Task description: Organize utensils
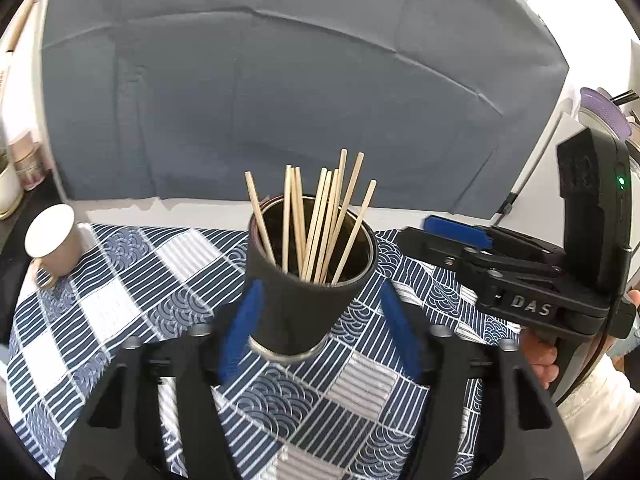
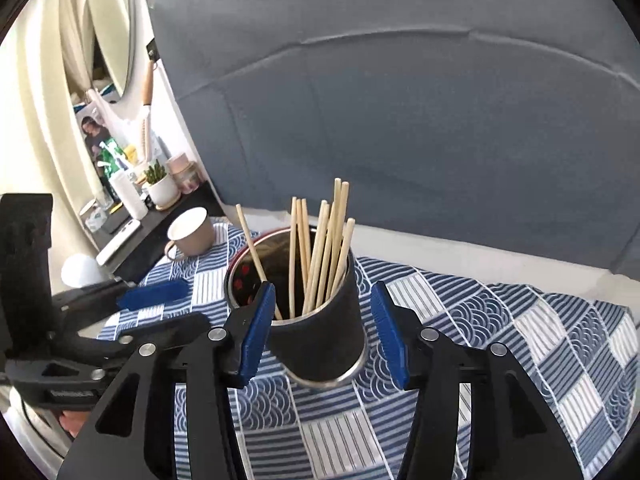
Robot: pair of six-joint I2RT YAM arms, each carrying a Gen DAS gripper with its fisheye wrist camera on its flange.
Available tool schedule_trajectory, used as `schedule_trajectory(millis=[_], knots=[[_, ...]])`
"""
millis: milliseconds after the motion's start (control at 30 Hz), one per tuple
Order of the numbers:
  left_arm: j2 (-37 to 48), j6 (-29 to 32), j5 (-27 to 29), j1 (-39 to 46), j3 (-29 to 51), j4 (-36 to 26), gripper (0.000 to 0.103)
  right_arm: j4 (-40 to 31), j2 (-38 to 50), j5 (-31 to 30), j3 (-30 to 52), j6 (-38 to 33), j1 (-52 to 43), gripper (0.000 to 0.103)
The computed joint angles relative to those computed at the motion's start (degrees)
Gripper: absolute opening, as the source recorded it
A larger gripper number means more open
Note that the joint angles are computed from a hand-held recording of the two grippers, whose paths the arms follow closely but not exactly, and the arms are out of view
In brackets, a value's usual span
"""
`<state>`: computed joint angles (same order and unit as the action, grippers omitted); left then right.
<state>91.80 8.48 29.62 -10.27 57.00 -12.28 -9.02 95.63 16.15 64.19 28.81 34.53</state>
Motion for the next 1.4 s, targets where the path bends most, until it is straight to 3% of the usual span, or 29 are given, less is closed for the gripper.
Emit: schedule_trajectory(millis=[33, 100, 133, 200, 467, 600, 733, 900, 1000, 1067, 1200, 1400], knots=[[-1.45, -0.02, -0.29, 0.32, -0.97, -0.25, 0.068, -0.85, -1.11, 1.13, -0.49, 0.23, 0.8, 0.067], [-4.73, -0.21, -1.46, 1.17, -3.11, -1.61, 0.085, -1.28, -3.79, 3.75, -2.38, 1.22, 2.58, 0.086], [-5.86, -0.01, -1.66, 1.59, -3.85, -2.11, 0.088, -1.41, -5.55, 5.42, -3.66, 2.56, 3.88, 0.088], [-8.75, 0.36, -1.94, 2.52, -5.67, -3.41, 0.097, -2.02, -8.26, 6.6, -5.35, 4.15, 5.8, 0.088], [-21.57, 3.82, -3.88, 5.71, -13.96, -10.82, 0.097, -6.69, -17.44, 9.84, -9.77, 11.71, 13.13, 0.089], [-30.55, 6.68, -5.9, 5.89, -18.44, -13.95, 0.097, -11.84, -20.53, 16.24, -10.25, 17.44, 18.4, 0.094], [-41.55, 4.65, -6.07, 7.62, -22.14, -17.34, 0.097, -18.38, -21.18, 21.95, -9.53, 23.03, 23.31, 0.094], [-52.97, 3.43, -6.76, 8.96, -24.17, -24.09, 0.097, -20.89, -22.42, 21.61, -11.86, 26.5, 28.21, 0.094], [-59.33, 2.78, -9.27, 9.26, -25.57, -28.45, 0.097, -24.76, -21.19, 24.7, -11.94, 30.77, 32.74, 0.095], [-62.16, 3.3, -7.55, 11.81, -25.79, -33.41, 0.097, -32.56, -18.25, 27.5, -9.4, 38.23, 36.2, 0.095], [-65.44, 5.03, -4.96, 16.14, -25.99, -41.41, 0.097, -39.21, -16.21, 30.1, -8.25, 46.03, 41.7, 0.095], [-66.59, 5.34, -1.04, 18.85, -24.0, -47.9, 0.097, -44.25, -14.74, 29.24, -7.16, 54.43, 47.32, 0.095]])
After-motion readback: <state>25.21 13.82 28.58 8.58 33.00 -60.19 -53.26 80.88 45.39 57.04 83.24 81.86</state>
